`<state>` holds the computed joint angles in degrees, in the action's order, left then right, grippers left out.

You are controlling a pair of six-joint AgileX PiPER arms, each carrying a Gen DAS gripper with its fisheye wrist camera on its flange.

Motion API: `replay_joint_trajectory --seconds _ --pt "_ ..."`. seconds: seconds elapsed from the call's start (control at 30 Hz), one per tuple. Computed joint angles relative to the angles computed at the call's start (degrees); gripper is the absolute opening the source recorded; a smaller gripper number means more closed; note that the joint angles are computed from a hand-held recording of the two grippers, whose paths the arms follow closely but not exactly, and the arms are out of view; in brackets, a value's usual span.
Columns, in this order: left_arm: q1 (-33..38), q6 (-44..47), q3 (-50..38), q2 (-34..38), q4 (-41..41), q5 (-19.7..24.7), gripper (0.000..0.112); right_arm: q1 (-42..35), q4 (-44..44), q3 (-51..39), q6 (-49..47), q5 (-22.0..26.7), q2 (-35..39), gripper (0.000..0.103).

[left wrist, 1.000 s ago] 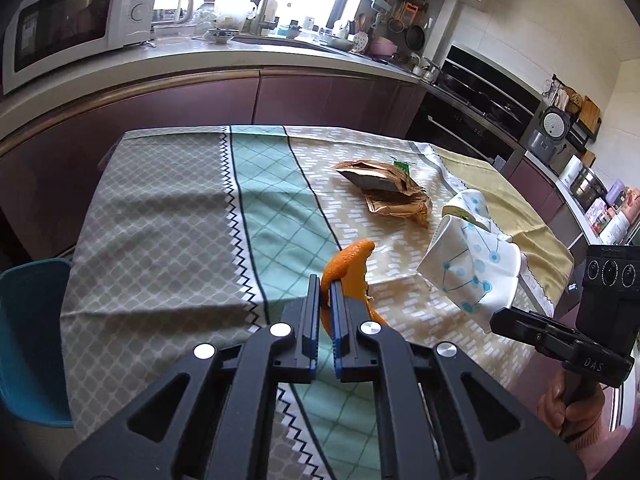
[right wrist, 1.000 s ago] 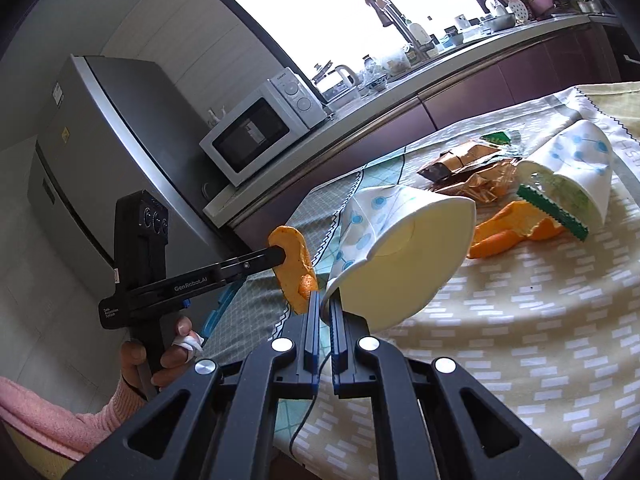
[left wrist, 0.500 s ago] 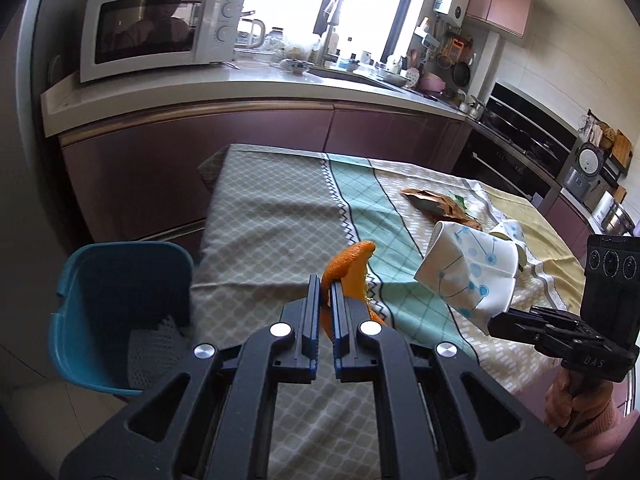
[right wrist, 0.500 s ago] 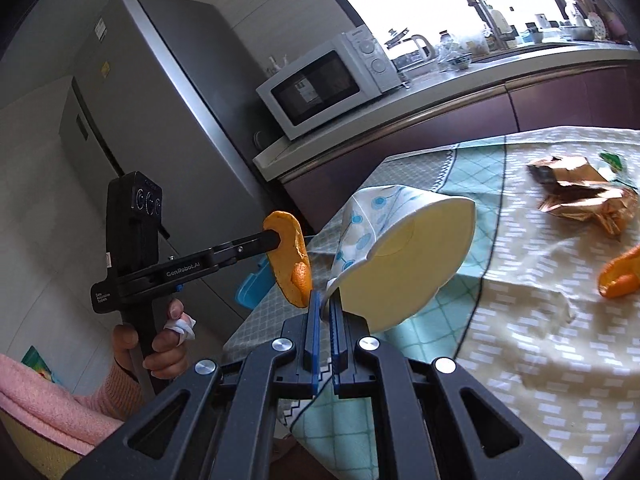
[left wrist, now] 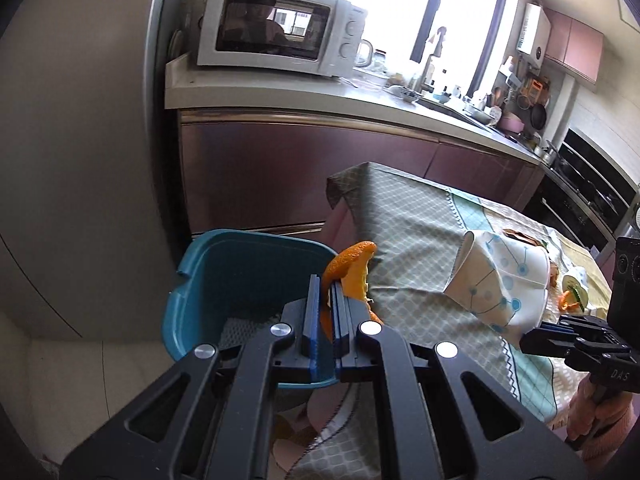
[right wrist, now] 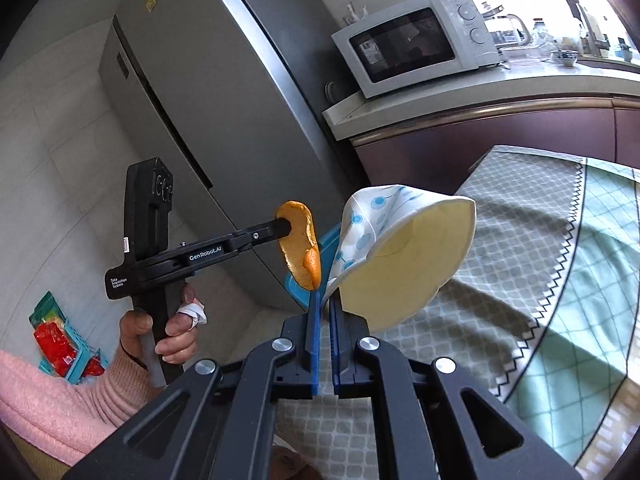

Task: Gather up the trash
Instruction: 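Carry the peel and cup to the teal bin and release both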

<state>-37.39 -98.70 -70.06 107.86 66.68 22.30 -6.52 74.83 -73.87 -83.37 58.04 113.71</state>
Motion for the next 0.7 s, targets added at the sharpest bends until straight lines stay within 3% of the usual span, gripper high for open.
replay_joint_trajectory --seconds 0.4,0.7 --pt "7.54 2.59 -0.12 5.65 -3.89 -5.08 0.006 10.14 -12.65 -21.68 19.76 -0.47 12.73 0.004" --pt "9.89 8.72 -3.97 10.88 -10.15 -6.65 0.006 14.18 -17.43 -31.82 28.32 -1.35 19.93 0.005"
